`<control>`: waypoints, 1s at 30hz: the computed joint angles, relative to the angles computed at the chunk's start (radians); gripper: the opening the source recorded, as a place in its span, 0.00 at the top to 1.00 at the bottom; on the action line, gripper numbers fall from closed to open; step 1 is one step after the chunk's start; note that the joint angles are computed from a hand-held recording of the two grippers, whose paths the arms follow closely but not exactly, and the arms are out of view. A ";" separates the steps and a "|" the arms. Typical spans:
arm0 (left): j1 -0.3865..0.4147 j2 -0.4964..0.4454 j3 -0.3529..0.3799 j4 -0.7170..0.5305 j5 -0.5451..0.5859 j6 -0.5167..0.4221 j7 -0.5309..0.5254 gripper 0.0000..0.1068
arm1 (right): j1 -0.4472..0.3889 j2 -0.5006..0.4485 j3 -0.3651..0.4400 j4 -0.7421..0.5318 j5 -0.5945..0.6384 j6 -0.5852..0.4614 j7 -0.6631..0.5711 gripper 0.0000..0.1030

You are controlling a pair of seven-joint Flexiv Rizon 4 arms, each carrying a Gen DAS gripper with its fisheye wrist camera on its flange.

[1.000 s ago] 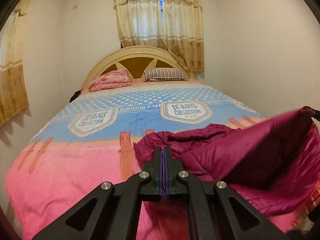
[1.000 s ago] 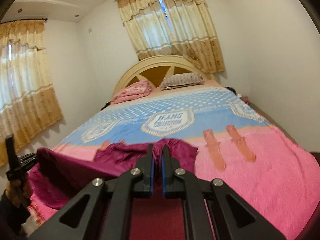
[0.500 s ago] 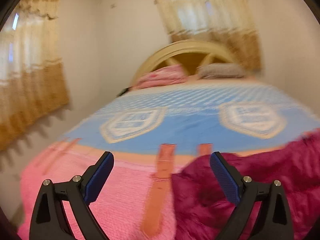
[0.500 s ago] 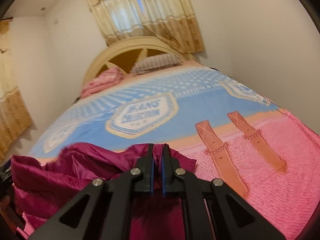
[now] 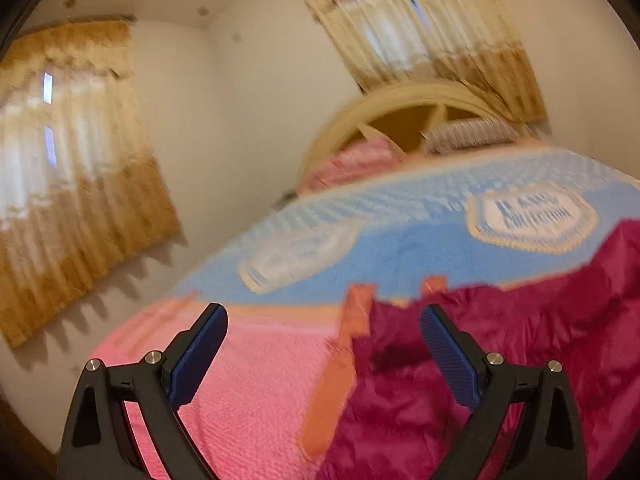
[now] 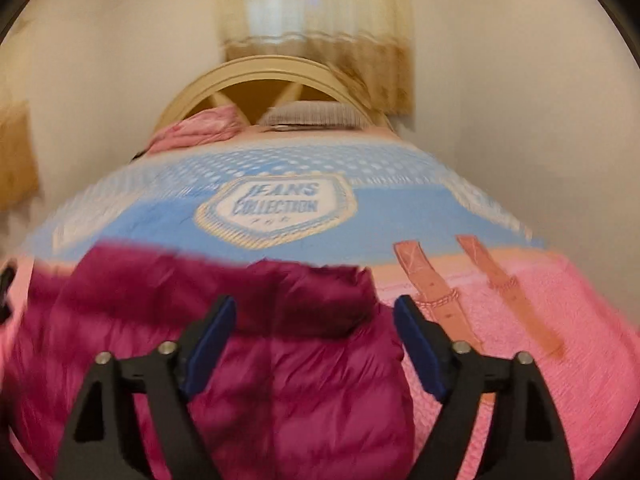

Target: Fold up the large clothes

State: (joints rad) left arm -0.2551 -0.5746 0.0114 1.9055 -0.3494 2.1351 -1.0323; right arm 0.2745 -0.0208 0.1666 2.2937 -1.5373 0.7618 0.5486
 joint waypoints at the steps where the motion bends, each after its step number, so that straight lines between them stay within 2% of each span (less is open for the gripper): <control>1: 0.029 0.006 -0.018 -0.009 0.009 -0.068 -0.004 0.09 | 0.003 0.009 0.007 0.014 0.004 -0.011 -0.004 0.13; 2: 0.029 0.005 -0.013 -0.026 0.000 -0.127 0.006 0.09 | 0.001 0.017 0.008 0.027 0.016 -0.017 -0.007 0.13; 4: -0.011 -0.006 0.041 -0.060 -0.030 -0.256 0.034 0.09 | -0.006 0.027 0.007 0.047 0.075 -0.030 -0.035 0.13; 7: -0.005 -0.020 0.046 -0.104 -0.024 -0.427 0.016 0.09 | -0.049 0.019 -0.028 0.064 0.101 0.093 -0.042 0.15; 8: -0.002 -0.028 0.058 -0.127 0.029 -0.484 -0.025 0.09 | -0.065 0.008 -0.039 0.064 0.117 0.153 -0.060 0.24; 9: 0.017 -0.033 0.037 -0.129 0.055 -0.488 -0.032 0.09 | -0.077 -0.004 -0.047 0.063 0.124 0.207 -0.083 0.42; 10: 0.047 -0.027 -0.016 -0.105 0.018 -0.468 0.025 0.16 | -0.093 -0.020 -0.057 0.062 0.125 0.273 -0.104 0.57; 11: 0.077 -0.020 -0.056 -0.089 0.038 -0.461 0.031 0.33 | -0.102 -0.030 -0.062 0.063 0.122 0.311 -0.106 0.82; 12: 0.119 -0.011 -0.105 -0.084 0.057 -0.490 0.049 0.87 | -0.103 -0.036 -0.059 0.060 0.120 0.316 -0.105 0.87; 13: 0.139 -0.007 -0.129 -0.085 0.066 -0.509 0.048 0.96 | -0.103 -0.027 -0.056 0.065 0.105 0.310 -0.095 0.89; 16: 0.128 -0.006 -0.119 -0.090 0.113 -0.452 0.019 0.97 | -0.108 0.021 -0.045 0.075 0.059 0.277 -0.050 0.92; 19: 0.074 -0.017 -0.057 -0.133 0.126 -0.400 -0.035 0.97 | -0.108 0.058 -0.031 0.062 0.031 0.212 -0.029 0.92; 22: 0.029 -0.042 -0.009 -0.194 0.130 -0.364 -0.072 0.97 | -0.110 0.051 -0.034 0.032 0.019 0.178 -0.025 0.92; 23: -0.003 -0.058 0.028 -0.215 0.127 -0.352 -0.082 0.97 | -0.115 0.037 -0.040 0.023 0.011 0.178 -0.016 0.92; 25: -0.116 -0.117 0.158 -0.264 0.102 -0.323 -0.095 0.97 | -0.113 -0.014 -0.050 -0.008 0.024 0.157 -0.037 0.92; 27: -0.203 -0.178 0.267 -0.311 0.056 -0.359 -0.095 0.97 | -0.114 -0.059 -0.062 -0.023 0.052 0.162 -0.052 0.92; 30: -0.250 -0.223 0.335 -0.349 0.037 -0.427 -0.127 0.93 | -0.132 -0.114 -0.090 -0.027 0.066 0.222 -0.035 0.92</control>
